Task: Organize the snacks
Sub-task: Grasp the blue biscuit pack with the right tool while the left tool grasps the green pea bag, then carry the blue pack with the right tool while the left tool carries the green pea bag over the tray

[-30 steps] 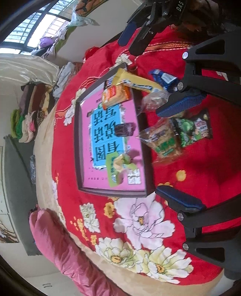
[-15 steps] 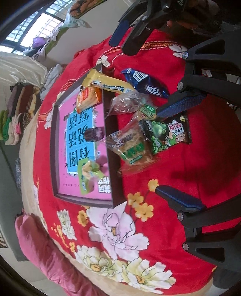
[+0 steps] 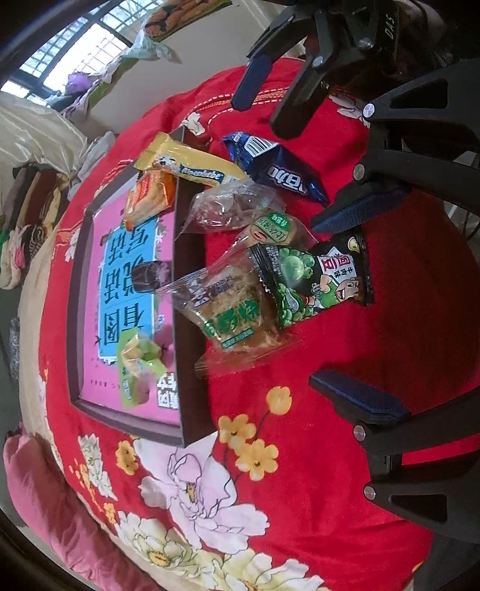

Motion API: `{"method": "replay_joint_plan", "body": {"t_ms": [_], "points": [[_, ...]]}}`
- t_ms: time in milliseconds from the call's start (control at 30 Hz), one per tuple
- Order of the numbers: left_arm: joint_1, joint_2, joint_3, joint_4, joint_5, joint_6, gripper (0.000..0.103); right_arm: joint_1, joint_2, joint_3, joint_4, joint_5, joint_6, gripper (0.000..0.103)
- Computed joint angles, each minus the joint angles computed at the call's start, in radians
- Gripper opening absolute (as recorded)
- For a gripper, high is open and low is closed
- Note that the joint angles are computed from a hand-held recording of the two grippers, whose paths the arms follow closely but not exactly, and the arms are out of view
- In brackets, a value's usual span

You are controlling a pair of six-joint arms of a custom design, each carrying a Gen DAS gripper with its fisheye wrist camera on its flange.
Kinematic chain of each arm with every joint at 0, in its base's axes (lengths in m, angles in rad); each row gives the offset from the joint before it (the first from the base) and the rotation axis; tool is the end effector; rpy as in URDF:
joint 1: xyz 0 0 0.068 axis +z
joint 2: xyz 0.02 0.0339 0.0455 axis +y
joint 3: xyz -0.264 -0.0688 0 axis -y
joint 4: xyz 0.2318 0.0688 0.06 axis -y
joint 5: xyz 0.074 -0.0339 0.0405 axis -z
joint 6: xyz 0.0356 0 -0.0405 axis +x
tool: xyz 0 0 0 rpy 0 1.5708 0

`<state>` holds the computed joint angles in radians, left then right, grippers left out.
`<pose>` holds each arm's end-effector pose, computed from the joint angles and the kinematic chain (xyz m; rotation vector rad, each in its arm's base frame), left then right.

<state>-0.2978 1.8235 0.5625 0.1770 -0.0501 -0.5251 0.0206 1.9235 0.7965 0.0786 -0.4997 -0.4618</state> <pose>0.2539 -0.0761 0.0698 -0.3191 2.6494 -0.2037 0.3170 0.0236 0.0865 -0.7595 2.3766 0.4742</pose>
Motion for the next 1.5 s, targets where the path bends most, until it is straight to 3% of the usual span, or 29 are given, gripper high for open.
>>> {"method": "replay_joint_plan", "body": {"t_ms": [533, 633, 800, 867, 1200, 1500], "points": [[0.033, 0.061, 0.007, 0.059, 0.054, 0.0, 0.076, 0.056, 0.103, 0.037, 0.028, 0.062, -0.003, 0.088], [0.04, 0.072, 0.011, 0.069, 0.064, -0.001, 0.075, 0.053, 0.122, 0.054, 0.015, 0.045, -0.003, 0.079], [0.04, 0.088, 0.023, 0.076, 0.076, 0.0, 0.055, 0.046, 0.14, 0.084, -0.031, -0.018, -0.011, 0.054], [0.039, 0.094, 0.029, 0.075, 0.086, 0.004, 0.043, 0.049, 0.131, 0.078, -0.03, -0.017, -0.019, 0.054], [0.029, 0.049, 0.0, 0.084, 0.118, -0.001, 0.038, 0.013, 0.065, 0.045, -0.033, -0.046, -0.016, 0.051], [-0.016, -0.09, -0.019, 0.03, 0.054, -0.002, 0.038, -0.017, -0.014, -0.005, 0.022, -0.071, -0.011, 0.051]]}}
